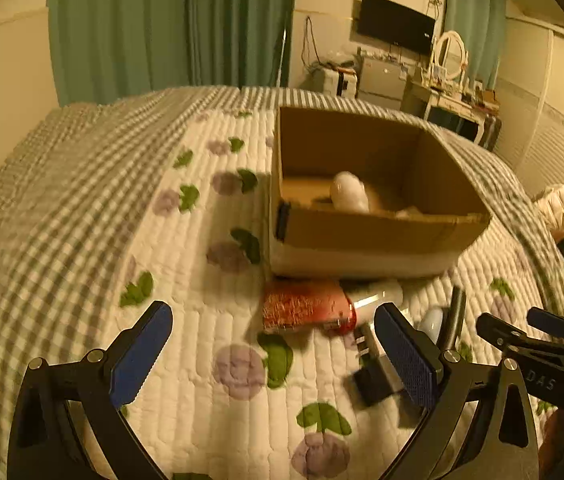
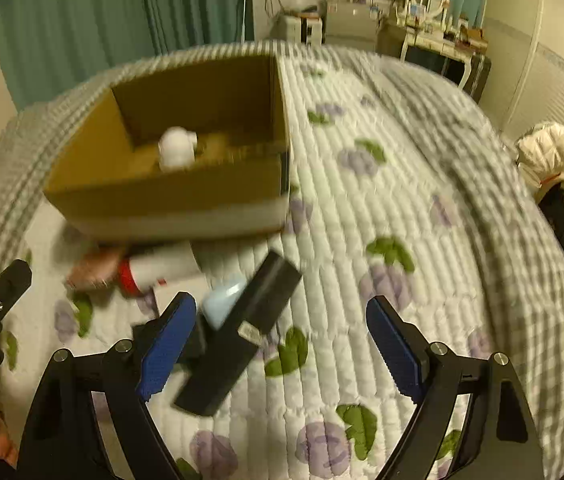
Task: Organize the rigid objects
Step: 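Grasp the black power bank with the left tool while the right tool grasps the black remote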
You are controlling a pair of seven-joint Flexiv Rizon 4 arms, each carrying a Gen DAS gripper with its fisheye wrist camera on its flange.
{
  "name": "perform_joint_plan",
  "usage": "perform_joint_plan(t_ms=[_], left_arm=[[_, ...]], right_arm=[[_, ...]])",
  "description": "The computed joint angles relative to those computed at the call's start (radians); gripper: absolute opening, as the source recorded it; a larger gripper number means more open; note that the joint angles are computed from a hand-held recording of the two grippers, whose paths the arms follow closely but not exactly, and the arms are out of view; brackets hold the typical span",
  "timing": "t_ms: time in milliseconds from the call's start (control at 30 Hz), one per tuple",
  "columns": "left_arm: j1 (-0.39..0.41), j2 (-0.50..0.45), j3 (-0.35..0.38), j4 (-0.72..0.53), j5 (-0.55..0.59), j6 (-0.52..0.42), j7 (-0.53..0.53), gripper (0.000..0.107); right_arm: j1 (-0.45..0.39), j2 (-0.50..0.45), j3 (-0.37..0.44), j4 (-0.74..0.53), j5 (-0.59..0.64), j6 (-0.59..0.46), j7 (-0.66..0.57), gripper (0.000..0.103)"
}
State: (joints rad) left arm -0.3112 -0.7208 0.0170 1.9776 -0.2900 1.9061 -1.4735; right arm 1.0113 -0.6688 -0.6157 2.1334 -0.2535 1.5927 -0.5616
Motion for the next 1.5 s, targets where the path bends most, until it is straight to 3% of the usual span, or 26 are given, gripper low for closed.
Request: perform_joint_plan(t_ms=[200,300,433,533,600,800,933,967,1167,1300,1400,1467,1500], left_arm=[[-0.010,-0.045,0.007,-0.019,0.000,-0.026,0.004,0.103],[-0.016,-0.063,0.010,-0.031,0.009,-0.042,0.017,0.103],[-0.001,-0.079,-0.011,-0.033,0.029,-0.055,0.023,0.103],[-0.014,-0.086,0.000,-0.036,0.038,-0.065,0.033,0.103],[-0.021,-0.087,0.006,-0.038,0.047,-0.067,0.043,0.103],[0.031,-0.073,-0.066,-0.026,0.097,-0.069,0.070,0.103],[0.051,-0.069,-0.102,-0.028,0.131,-0.078,0.094,0.103],[0.059,-0.070,-0.115,-0.030,0.139,-0.084,0.100,0.103],[0.097,-0.090,-0.181,-0.063,0.173,-0.145,0.145,0.103],[0.109,-0.122,-0.208,-0.103,0.180,-0.188,0.180,0.103],[0.099,-0.150,-0.208,-0.143,0.171,-0.220,0.195,0.103],[0.078,-0.164,-0.190,-0.169,0.173,-0.240,0.213,0.098],[0.080,-0.169,-0.195,-0.174,0.181,-0.237,0.228,0.083]], right_arm=[[-0.209,-0.022,0.231,-0.058,-0.003,-0.028,-0.003,0.087],[-0.316,-0.045,0.349,-0.084,0.009,0.021,-0.013,0.087],[-0.367,-0.070,0.404,-0.109,0.022,0.054,-0.038,0.085],[-0.462,-0.084,0.506,-0.132,0.041,0.104,-0.079,0.072],[-0.514,-0.091,0.567,-0.145,0.049,0.129,-0.111,0.056],[-0.481,-0.056,0.540,-0.120,0.081,0.109,-0.156,0.038],[-0.386,0.003,0.430,-0.061,0.077,0.067,-0.142,0.020],[-0.395,0.000,0.425,-0.066,0.082,0.058,-0.160,0.019],[-0.452,0.029,0.460,-0.035,0.085,0.060,-0.158,0.015],[-0.412,0.060,0.406,-0.010,0.065,0.033,-0.156,0.014],[-0.457,0.072,0.443,-0.008,0.048,0.013,-0.165,0.014],[-0.461,0.056,0.457,-0.018,0.041,0.010,-0.156,0.014],[-0.479,0.053,0.474,-0.021,0.038,0.015,-0.162,0.014]])
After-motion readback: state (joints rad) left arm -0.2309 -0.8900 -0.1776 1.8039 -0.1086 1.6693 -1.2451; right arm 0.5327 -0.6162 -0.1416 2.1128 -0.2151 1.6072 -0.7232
